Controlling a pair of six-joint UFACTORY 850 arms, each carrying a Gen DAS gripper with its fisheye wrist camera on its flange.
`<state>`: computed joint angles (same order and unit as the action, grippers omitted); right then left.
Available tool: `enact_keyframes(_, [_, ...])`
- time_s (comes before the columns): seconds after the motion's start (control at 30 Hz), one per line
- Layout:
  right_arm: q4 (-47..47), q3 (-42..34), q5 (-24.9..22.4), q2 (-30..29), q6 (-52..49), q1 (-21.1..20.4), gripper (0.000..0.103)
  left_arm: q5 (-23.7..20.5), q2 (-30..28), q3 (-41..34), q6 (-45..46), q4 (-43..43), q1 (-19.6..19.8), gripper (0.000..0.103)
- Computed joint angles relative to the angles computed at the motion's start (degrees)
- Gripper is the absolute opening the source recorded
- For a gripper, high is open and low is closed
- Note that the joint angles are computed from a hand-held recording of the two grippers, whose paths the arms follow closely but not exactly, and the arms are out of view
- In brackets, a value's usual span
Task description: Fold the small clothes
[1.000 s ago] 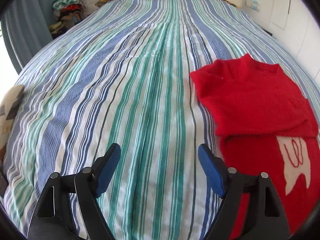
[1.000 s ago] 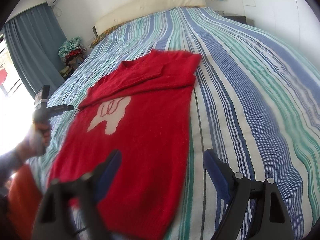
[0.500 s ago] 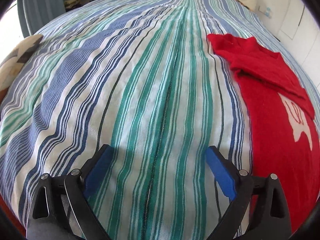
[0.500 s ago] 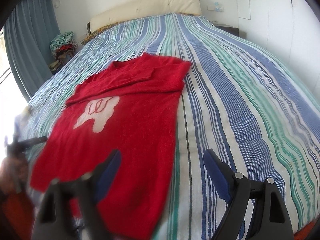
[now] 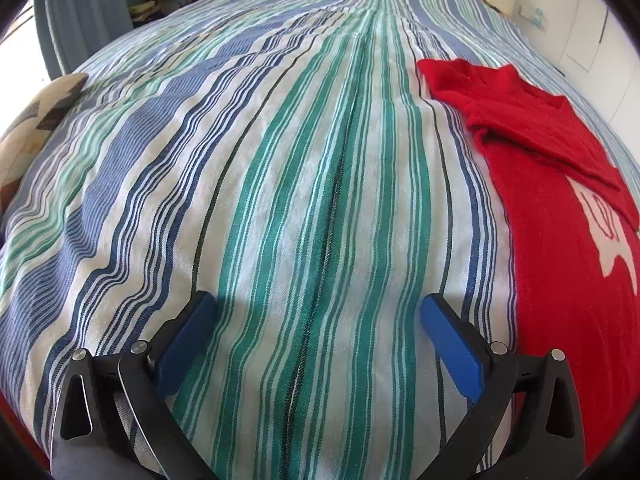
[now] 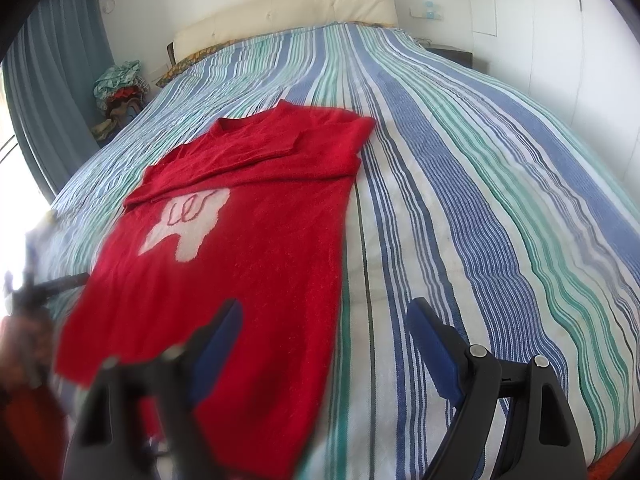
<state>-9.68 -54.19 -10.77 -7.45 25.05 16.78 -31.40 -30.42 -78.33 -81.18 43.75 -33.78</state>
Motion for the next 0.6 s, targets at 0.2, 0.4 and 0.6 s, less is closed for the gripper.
enact_keyframes(0.2, [4.38,-0.46,-0.66,-0.61,-4.31,-0.22,0.083,0.40,0.05,0.25,-0.66,0.79,0.05,0.103])
enact_keyframes(0.4, [3.98,-0.71,-1.03,-0.91,-4.24,0.07,0.083,0.29,0.02,0.18,-0.67,0.74,0.00,0.103])
enact_keyframes(0.6, [4.03,-0.82,-1.35,-1.12,-4.31,0.22,0.083,0.25,-0.01,0.15,-0.71,0.78,-0.01,0.103])
